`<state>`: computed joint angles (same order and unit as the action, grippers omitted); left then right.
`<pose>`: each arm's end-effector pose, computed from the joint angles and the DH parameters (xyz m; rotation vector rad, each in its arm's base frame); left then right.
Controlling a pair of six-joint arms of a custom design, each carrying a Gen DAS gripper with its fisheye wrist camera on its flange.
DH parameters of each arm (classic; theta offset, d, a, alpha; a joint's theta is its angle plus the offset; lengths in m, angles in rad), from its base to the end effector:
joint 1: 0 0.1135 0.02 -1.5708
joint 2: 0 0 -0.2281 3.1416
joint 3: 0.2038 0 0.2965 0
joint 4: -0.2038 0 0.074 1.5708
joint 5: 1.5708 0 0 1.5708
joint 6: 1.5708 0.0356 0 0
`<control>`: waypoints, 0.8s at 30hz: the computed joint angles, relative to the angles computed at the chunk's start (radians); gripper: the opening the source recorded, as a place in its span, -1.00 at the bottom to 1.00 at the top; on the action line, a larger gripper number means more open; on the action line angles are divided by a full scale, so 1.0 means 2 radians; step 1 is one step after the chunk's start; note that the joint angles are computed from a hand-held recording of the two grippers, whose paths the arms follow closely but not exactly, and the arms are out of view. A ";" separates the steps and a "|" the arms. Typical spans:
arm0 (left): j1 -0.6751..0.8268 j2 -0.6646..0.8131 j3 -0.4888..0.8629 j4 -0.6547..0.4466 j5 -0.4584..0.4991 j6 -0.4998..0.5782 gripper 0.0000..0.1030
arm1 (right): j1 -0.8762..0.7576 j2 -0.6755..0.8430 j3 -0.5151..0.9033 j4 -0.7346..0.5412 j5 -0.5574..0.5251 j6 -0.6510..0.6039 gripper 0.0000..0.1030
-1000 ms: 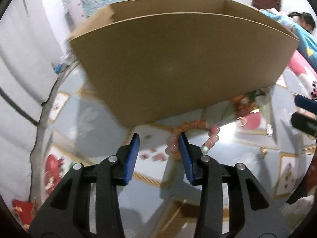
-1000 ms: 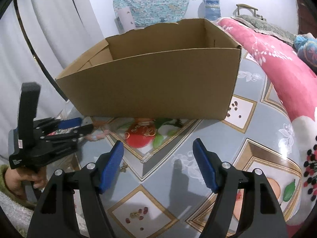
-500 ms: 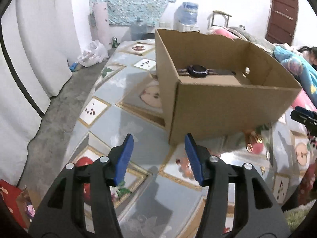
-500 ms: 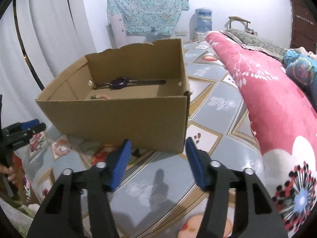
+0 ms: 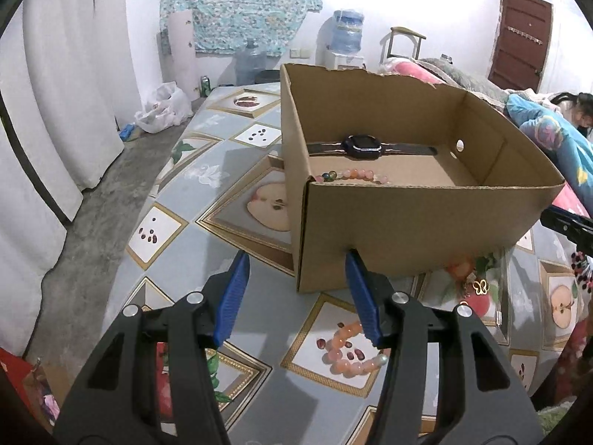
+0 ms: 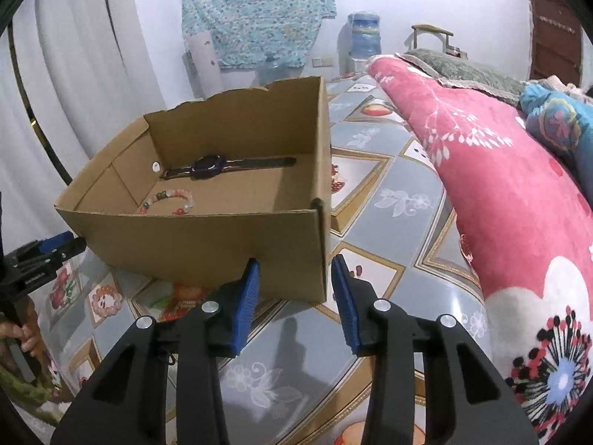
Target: Organize jewelry
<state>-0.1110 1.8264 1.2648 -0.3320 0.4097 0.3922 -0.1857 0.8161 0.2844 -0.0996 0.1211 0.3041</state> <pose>0.4181 -0.0609 0.1472 0.7655 2.2744 -0.3743 0.2279 -0.0472 0.1196 0.5982 2.1146 -0.0670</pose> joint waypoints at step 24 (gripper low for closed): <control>-0.120 -0.160 -0.208 -0.047 0.025 0.174 -0.16 | 0.109 -0.067 -0.108 -0.003 -0.001 0.089 -0.23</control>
